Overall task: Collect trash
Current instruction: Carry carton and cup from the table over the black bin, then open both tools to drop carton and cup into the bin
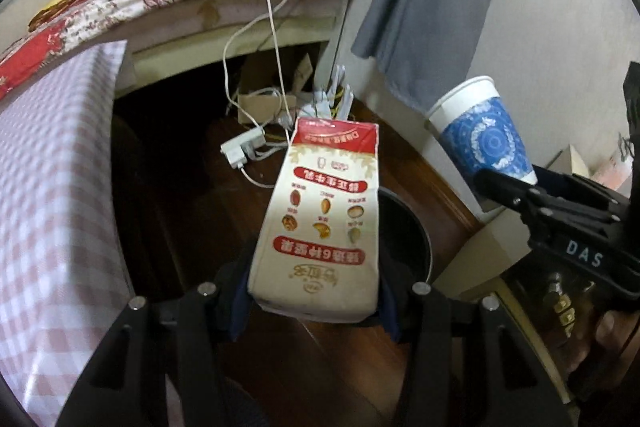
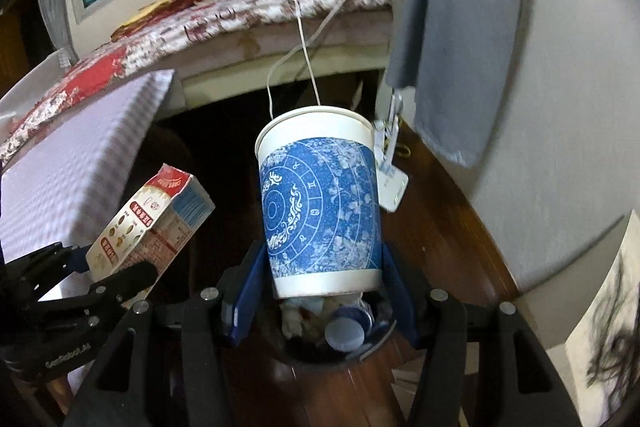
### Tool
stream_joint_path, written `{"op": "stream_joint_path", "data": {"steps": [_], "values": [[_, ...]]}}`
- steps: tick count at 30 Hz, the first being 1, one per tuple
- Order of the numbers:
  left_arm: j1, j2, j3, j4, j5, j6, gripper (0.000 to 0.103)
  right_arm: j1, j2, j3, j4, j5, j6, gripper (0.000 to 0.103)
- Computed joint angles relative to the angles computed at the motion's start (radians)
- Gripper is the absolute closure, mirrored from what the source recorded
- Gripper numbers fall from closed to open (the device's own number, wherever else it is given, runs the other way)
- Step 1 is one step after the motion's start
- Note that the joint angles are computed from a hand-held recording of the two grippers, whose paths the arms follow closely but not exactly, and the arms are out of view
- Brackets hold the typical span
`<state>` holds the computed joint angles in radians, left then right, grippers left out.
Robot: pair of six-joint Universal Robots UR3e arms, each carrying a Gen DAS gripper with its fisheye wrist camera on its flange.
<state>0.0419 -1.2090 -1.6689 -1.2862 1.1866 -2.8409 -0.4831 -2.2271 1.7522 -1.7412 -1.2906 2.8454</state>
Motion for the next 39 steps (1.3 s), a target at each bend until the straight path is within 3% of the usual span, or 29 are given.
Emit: {"op": "stream_joint_path", "data": {"steps": [16,25,31,33,34,35,39], "values": [[-0.217,-0.258,-0.045,0.169,0.152,-0.144,0.050,-0.177,-0.092,0.310,-0.010,0.037,-0.153,0.044],[-0.218,-0.293,-0.091,0.204,0.142,-0.131,0.050,-0.132,-0.014,0.409,-0.129,-0.005,-0.159,0.043],[-0.206,-0.321,-0.101,0.215,0.081,-0.097,0.050,-0.091,0.069,0.440,-0.203,-0.009,-0.170,0.043],[-0.199,-0.326,-0.115,0.226,0.050,-0.077,0.043,-0.087,0.136,0.442,-0.211,0.020,-0.236,0.041],[-0.211,-0.329,-0.135,0.268,0.090,-0.090,0.037,-0.072,0.181,0.449,-0.252,-0.004,-0.239,0.029],[-0.215,-0.334,-0.140,0.287,0.121,-0.106,0.028,-0.063,0.207,0.462,-0.297,-0.038,-0.234,0.024],[-0.201,-0.326,-0.157,0.298,0.144,-0.126,0.027,-0.125,0.169,0.484,-0.287,-0.031,-0.288,0.024]]}}
